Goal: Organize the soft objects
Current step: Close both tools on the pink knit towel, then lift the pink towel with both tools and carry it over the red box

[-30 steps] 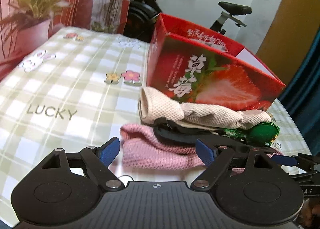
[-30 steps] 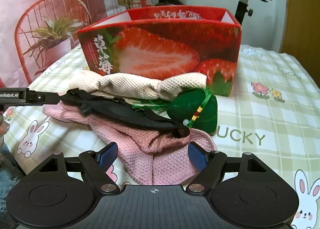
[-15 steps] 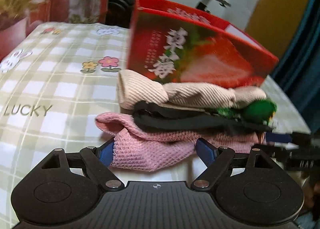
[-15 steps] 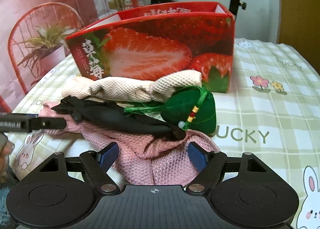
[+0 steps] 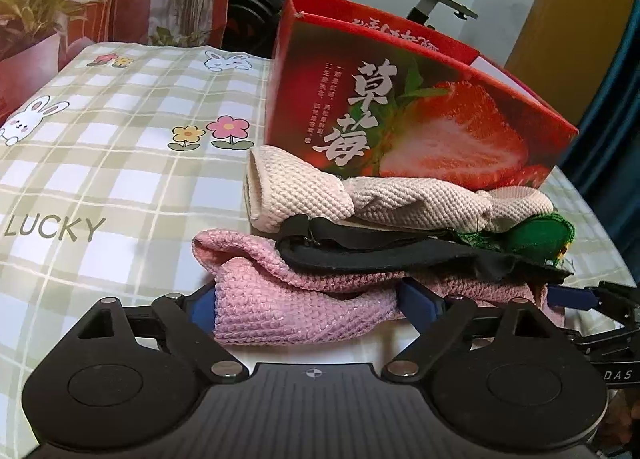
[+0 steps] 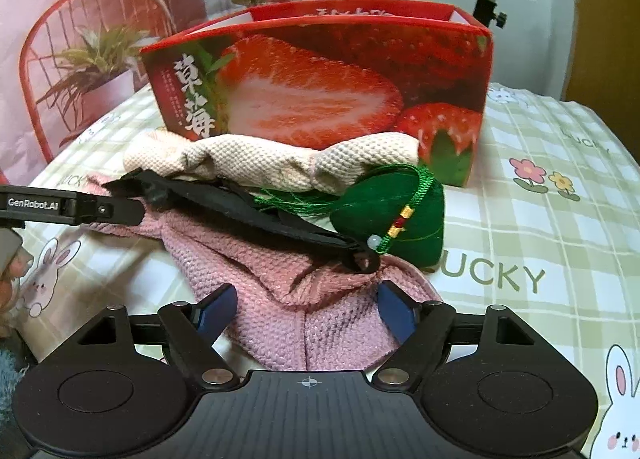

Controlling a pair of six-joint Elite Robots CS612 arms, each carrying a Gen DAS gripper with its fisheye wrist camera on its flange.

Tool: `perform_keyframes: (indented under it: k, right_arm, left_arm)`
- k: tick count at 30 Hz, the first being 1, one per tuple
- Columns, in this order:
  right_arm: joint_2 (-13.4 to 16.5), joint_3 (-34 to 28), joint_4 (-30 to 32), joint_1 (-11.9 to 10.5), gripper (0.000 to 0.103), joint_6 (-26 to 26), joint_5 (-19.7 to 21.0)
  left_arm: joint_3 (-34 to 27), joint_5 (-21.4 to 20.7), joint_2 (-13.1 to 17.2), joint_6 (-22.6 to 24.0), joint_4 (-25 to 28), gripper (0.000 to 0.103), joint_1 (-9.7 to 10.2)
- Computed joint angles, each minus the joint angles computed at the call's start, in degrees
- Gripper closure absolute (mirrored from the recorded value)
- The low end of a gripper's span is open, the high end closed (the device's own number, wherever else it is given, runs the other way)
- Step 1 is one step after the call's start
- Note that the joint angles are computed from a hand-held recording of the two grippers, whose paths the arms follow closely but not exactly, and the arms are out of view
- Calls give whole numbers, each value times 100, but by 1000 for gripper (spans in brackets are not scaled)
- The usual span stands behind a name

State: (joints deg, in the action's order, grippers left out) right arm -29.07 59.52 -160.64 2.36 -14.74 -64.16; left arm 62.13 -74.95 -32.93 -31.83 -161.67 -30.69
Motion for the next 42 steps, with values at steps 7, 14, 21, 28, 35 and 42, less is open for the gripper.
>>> perform_keyframes:
  k: [7,14,21,28,35,42]
  right_arm:
    - [-17,26,13,-16,46,-86,136]
    - [-38,38,180,-38,73,-339,448]
    - [-42,38,219,-52,85,-310,561]
    - [-67,138,-243,-87,88,-83,702]
    - [-112,267,-1156,-148,89,237,886]
    - [-145,256,-1469,-176,89,388,929]
  left_arm:
    - [156,-301,-34,-11,-381,42,24]
    - [270,-440,-60,-43,-618,64,30]
    - [311,-465,-74,23,-734,70,26]
    - [411,-355,-127,181,-1007,73,-11]
    - [553,-85,-224,503,-1643,73,-84]
    - [587,66,-293,732,-1877,73,-147]
